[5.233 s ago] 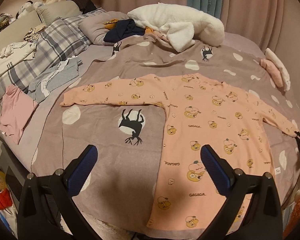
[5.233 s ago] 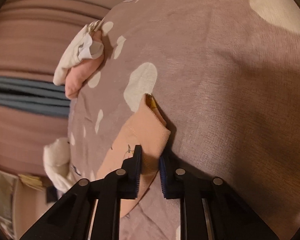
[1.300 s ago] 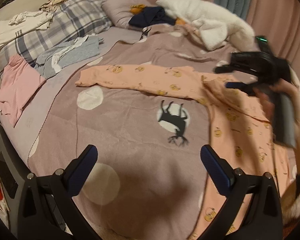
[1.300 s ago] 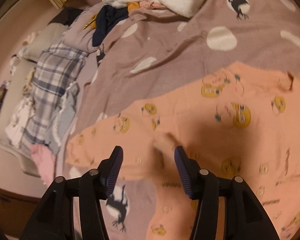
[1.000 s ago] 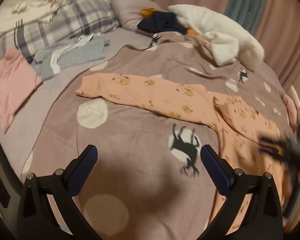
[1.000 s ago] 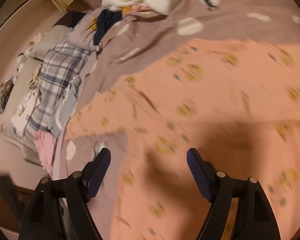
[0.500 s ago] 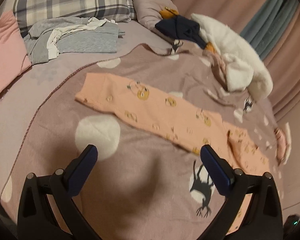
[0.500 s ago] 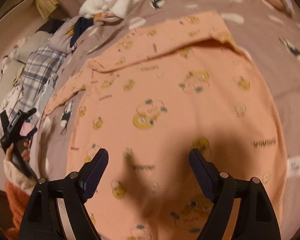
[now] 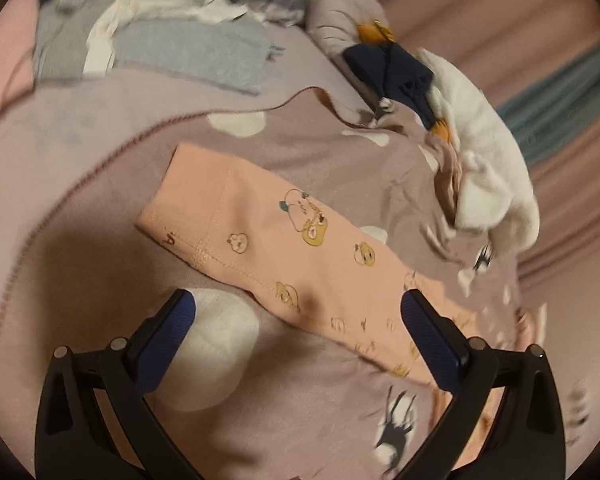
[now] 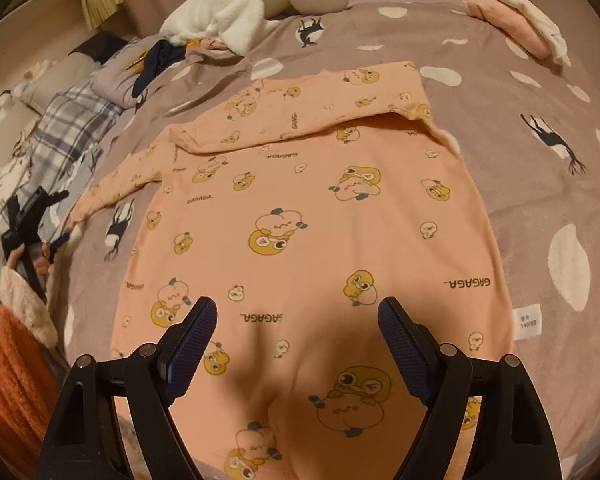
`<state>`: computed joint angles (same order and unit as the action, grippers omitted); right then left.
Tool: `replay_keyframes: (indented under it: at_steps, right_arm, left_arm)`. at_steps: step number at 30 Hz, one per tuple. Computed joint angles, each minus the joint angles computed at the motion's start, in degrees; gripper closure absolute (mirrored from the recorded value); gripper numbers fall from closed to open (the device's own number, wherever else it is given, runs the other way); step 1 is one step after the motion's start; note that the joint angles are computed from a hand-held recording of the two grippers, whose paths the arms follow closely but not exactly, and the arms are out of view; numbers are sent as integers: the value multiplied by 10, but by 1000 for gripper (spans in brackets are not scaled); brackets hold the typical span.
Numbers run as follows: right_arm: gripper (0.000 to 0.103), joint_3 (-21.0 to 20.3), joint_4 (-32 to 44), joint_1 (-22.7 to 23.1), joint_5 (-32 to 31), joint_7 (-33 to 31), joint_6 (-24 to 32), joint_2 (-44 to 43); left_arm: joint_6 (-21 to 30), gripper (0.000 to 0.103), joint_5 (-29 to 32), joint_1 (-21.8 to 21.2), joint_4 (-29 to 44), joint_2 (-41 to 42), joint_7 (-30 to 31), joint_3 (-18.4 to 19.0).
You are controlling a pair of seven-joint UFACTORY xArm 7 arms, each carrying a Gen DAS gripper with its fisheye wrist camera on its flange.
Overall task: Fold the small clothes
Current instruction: 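Move the left gripper to the other sleeve end and grasp it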
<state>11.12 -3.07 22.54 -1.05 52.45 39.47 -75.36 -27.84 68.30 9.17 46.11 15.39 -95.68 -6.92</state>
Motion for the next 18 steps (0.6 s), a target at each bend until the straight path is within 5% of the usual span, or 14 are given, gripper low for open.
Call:
replay_keyframes:
  at_steps: [7,11,16,18]
  right_arm:
    - [20,12,13,1,-5,3,3,26]
    - [20,18,21,-2,-12,3,2,48]
    - [20,4,25,-3,-9,-7,-14,72]
    - [20,3,26,-5,-7,-9,-20,81]
  left_arm:
    - [-38,0,-87,1,3,34,62,1]
    - [5,2,-106,4,15,30,89,-9]
    - [62,20,-258,-56,-18,0,211,31]
    - [66,27,-265,-41,-17,4,221,17]
